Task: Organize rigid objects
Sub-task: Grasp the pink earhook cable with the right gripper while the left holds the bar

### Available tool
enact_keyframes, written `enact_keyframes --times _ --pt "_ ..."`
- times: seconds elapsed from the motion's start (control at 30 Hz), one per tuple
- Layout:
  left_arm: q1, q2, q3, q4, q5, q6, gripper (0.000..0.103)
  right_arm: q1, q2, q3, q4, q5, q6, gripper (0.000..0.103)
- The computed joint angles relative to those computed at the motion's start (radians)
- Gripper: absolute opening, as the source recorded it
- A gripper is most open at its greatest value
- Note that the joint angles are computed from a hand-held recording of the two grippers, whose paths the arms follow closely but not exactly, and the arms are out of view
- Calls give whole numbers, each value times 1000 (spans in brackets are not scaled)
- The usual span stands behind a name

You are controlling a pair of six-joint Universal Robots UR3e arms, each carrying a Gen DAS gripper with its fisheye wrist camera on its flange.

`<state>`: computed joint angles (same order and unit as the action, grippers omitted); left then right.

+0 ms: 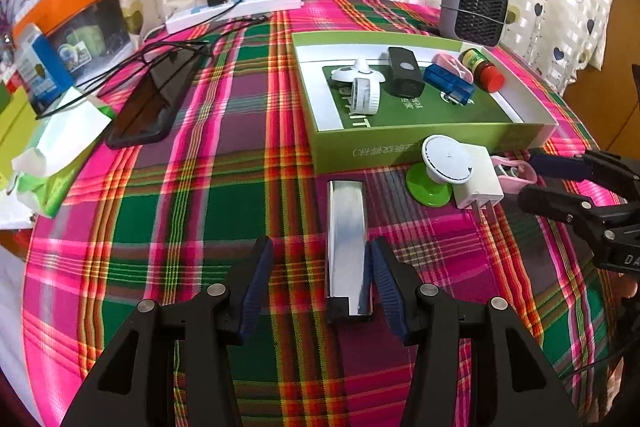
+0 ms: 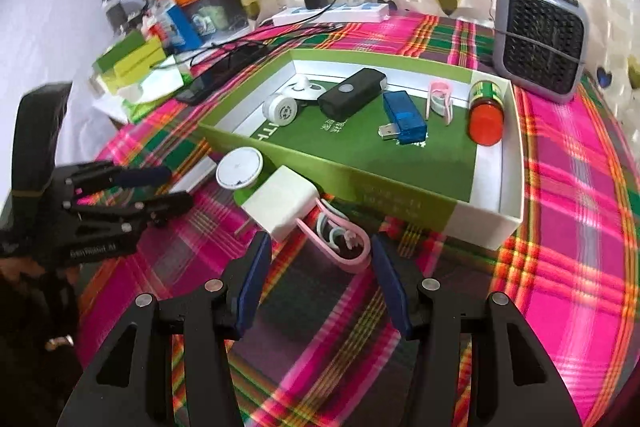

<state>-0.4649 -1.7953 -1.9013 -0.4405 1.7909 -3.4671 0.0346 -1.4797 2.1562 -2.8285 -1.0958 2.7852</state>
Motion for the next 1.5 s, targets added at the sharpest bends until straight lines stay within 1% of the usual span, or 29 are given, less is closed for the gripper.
enact_keyframes --times 0.1,0.33,0.5,0.83,0.9,1.0,1.07,1.23,1.33,1.43,1.5 --pt "-2 -3 4 -3 8 7 50 39 21 -10 -54 -91 2 54" --pt "0 -4 2 6 7 13 50 94 85 -68 -57 -162 -16 54" --pt "2 -4 -1 15 2 13 50 92 106 -79 -63 -153 -1 54" --pt "4 -3 -22 47 -7 25 50 106 119 -82 -87 -177 4 54" --pt "5 -1 -26 54 -7 22 48 108 120 -83 -89 -180 4 53" --pt "8 2 -34 64 -5 17 42 112 118 -81 -90 -184 6 52" --pt "13 7 -42 69 -6 14 36 115 116 -79 -90 -187 5 47" --pt "20 12 -53 82 -11 12 32 115 109 -70 -93 -181 0 37" --pt "24 17 -61 88 -13 9 27 114 107 -69 -92 -179 0 34" --pt "29 24 -74 97 -17 5 23 112 99 -61 -90 -171 -4 25" --pt "32 28 -80 101 -19 4 22 110 94 -57 -88 -165 -7 24"
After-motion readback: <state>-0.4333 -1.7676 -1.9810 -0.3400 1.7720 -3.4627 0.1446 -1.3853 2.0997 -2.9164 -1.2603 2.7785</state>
